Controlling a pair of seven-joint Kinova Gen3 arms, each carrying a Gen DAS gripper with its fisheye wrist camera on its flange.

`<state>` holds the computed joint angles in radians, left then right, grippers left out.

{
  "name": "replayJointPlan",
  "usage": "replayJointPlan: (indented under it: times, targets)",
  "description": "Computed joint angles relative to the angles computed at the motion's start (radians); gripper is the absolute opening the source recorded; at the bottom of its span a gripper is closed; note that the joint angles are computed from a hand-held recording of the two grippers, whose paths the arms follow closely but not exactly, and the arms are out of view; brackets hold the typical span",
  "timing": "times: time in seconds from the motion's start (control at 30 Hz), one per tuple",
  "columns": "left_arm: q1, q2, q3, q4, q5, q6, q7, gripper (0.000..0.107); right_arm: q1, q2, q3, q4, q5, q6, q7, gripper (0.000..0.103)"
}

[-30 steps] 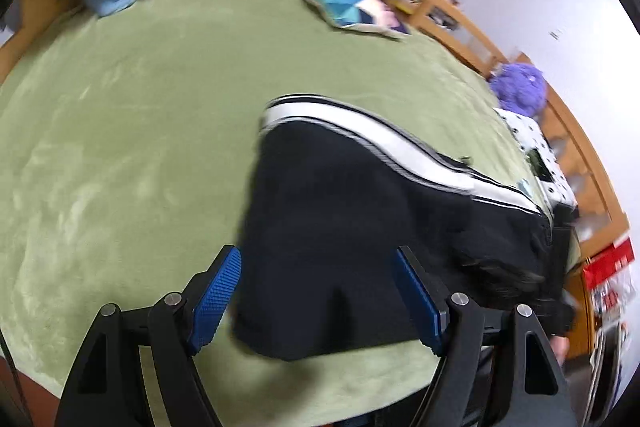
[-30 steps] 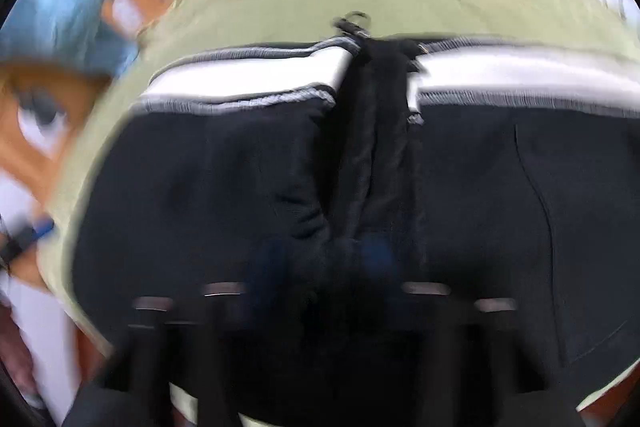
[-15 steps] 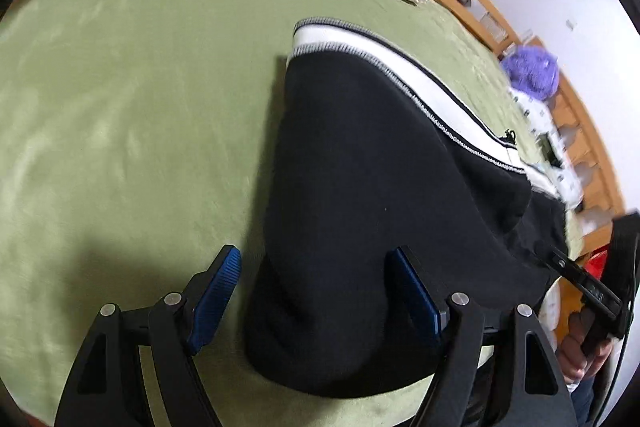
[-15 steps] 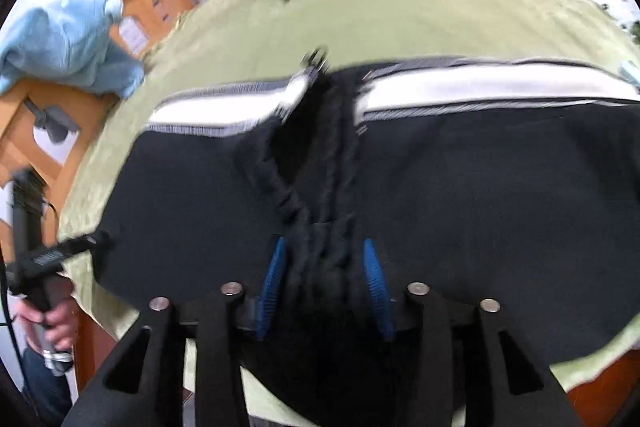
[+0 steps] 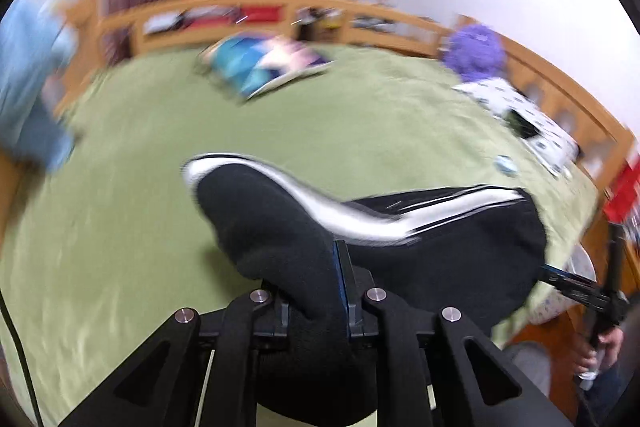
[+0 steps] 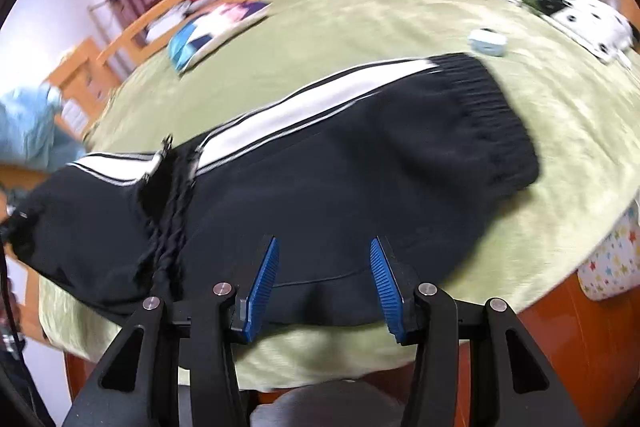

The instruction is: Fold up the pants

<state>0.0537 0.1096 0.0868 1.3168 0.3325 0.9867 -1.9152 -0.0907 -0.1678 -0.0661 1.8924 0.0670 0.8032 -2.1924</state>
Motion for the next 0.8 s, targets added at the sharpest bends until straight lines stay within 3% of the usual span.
replayJointPlan:
  times: [0.13, 0.27, 0.37, 0.47, 0.53, 0.63, 0.73, 0.8]
  targets:
    - [0.113, 0.037, 0.076, -0.127, -0.018, 0.043, 0.028, 0.014, 0.035, -0.04, 0.047, 0.003, -0.013, 0.038, 0.035, 0.047]
    - [0.24, 0.155, 0.161, -0.262, -0.032, 0.064, 0.052, 0.013, 0.076, -0.074, 0.089, 0.006, -0.041, 0.074, 0.085, 0.047]
    - [0.337, 0.279, 0.132, -0.377, 0.063, 0.122, 0.05, 0.014, 0.108, -0.11, 0.124, 0.012, -0.055, 0.11, 0.129, 0.047]
    - [0.344, 0.384, 0.173, -0.481, 0.097, 0.219, 0.081, 0.022, 0.129, -0.129, 0.14, 0.022, -0.073, 0.108, 0.165, 0.047]
    - [0.331, 0.386, 0.173, -0.466, 0.106, 0.228, 0.071, 0.037, 0.145, -0.13, 0.149, 0.036, -0.11, 0.075, 0.2, 0.048]
    - [0.322, 0.34, 0.138, -0.369, 0.077, 0.155, 0.064, 0.048, 0.183, -0.131, 0.155, 0.068, -0.197, 0.003, 0.257, 0.056]
    - [0.274, 0.311, 0.118, -0.292, 0.087, 0.131, 0.075, 0.056, 0.088, -0.083, 0.272, 0.084, -0.309, -0.078, 0.325, 0.059]
    - [0.258, 0.303, 0.099, -0.261, 0.073, 0.117, 0.102, 0.056, 0.02, -0.03, 0.348, 0.073, -0.377, -0.092, 0.389, 0.065]
